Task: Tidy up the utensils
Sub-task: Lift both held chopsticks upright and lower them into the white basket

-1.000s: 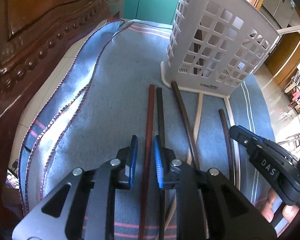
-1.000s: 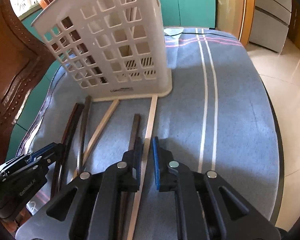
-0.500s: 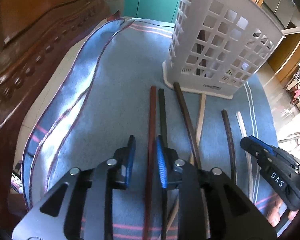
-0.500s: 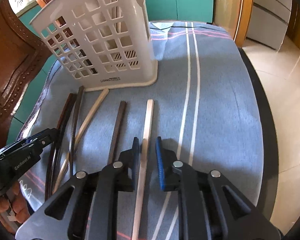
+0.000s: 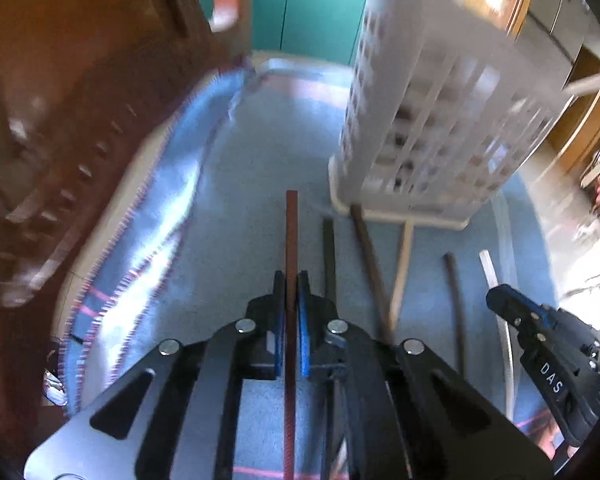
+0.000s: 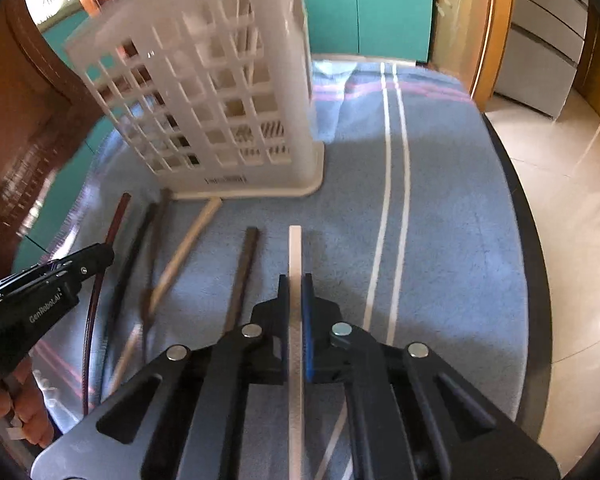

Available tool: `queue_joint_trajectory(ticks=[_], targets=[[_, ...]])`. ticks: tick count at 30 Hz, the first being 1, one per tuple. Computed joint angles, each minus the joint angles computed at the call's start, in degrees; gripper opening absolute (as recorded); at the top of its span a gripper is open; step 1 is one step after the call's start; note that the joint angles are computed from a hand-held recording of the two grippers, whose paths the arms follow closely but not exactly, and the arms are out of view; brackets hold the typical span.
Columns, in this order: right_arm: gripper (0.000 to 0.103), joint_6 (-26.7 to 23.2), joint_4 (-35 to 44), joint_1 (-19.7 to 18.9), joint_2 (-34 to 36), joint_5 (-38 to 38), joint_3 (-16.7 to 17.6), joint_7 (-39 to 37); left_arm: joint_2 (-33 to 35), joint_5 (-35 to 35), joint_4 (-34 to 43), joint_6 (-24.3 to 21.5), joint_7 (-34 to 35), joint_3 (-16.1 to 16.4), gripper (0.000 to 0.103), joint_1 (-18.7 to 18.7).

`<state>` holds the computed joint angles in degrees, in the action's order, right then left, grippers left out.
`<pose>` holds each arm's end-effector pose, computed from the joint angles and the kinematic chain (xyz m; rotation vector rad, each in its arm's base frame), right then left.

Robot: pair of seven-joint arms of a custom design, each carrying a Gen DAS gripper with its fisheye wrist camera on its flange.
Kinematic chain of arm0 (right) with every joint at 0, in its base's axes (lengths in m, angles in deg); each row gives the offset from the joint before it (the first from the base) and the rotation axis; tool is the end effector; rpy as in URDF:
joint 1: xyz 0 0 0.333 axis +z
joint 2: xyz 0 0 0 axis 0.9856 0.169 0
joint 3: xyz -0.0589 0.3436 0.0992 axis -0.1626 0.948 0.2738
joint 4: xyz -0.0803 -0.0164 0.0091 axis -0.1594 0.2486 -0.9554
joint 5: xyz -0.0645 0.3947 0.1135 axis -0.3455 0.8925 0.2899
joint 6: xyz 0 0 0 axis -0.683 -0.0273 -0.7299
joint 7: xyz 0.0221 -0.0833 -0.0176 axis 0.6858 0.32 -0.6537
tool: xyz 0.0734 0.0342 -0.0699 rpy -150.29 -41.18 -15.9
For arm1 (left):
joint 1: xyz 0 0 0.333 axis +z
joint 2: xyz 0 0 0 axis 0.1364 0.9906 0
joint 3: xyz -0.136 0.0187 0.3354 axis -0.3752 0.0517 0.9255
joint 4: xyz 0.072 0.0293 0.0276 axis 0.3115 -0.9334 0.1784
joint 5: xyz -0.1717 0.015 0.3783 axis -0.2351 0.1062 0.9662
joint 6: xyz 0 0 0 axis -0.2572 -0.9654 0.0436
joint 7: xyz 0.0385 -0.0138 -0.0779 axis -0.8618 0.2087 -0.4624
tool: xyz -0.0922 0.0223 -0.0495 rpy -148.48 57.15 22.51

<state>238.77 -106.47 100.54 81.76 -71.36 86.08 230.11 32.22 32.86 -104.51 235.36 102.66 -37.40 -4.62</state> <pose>0.5791 0.2680 0.4642 -1.5927 2.0166 -0.5142 0.6176 -0.2394 0.4839 -1.7543 2.1417 -0.7840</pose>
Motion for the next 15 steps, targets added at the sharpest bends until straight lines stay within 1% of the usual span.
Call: queue_joint_trajectory(ticks=[2,4,5,6,10,12,14,15], targets=[[0.006,3.8,-2.5,-0.1,-3.1,-2.3,-0.5,2.7,-2.8,-7.6,-1.6,2.2,5.6,-2.1,0.007,2.1],[0.006,6.8,-4.6,-0.7,-6.3,-4.2,-0.3,4.6,-5.4,-13.8,-2.8,4.1,10.5,-3.1,0.007,3.1],[0.006,7.8,-5.4,-1.2,-8.2,-6.5,-0.1,6.5,-6.5,-15.9,-3.5,4.9,12.2,-3.3,0.007,3.1],[0.006,8.3,-6.0,-1.7,-9.6,-8.6,0.4,8.3,-7.9,-19.9,-4.0,5.8,15.2,-3.5,0.007,3.3],[0.006,10.5,-7.2,-5.7,-15.6,-17.9,3.6,17.1,-11.7,-35.2,-3.8,7.4,27.2,-2.7,0.007,2.6],[0.006,11.9,-6.8,-8.8,-18.2,-24.2,5.8,23.4,-13.1,-42.4,-2.9,8.6,32.2,-1.8,0.007,1.4],[0.006,12.9,-4.4,-11.6,-18.4,-30.9,7.8,30.0,-13.1,-50.8,-0.6,11.5,38.5,-1.0,0.007,0.0],[0.006,13.0,-3.0,-13.2,-19.0,-36.8,9.1,35.6,-13.1,-54.8,0.4,12.6,41.6,-0.7,0.007,-0.4]])
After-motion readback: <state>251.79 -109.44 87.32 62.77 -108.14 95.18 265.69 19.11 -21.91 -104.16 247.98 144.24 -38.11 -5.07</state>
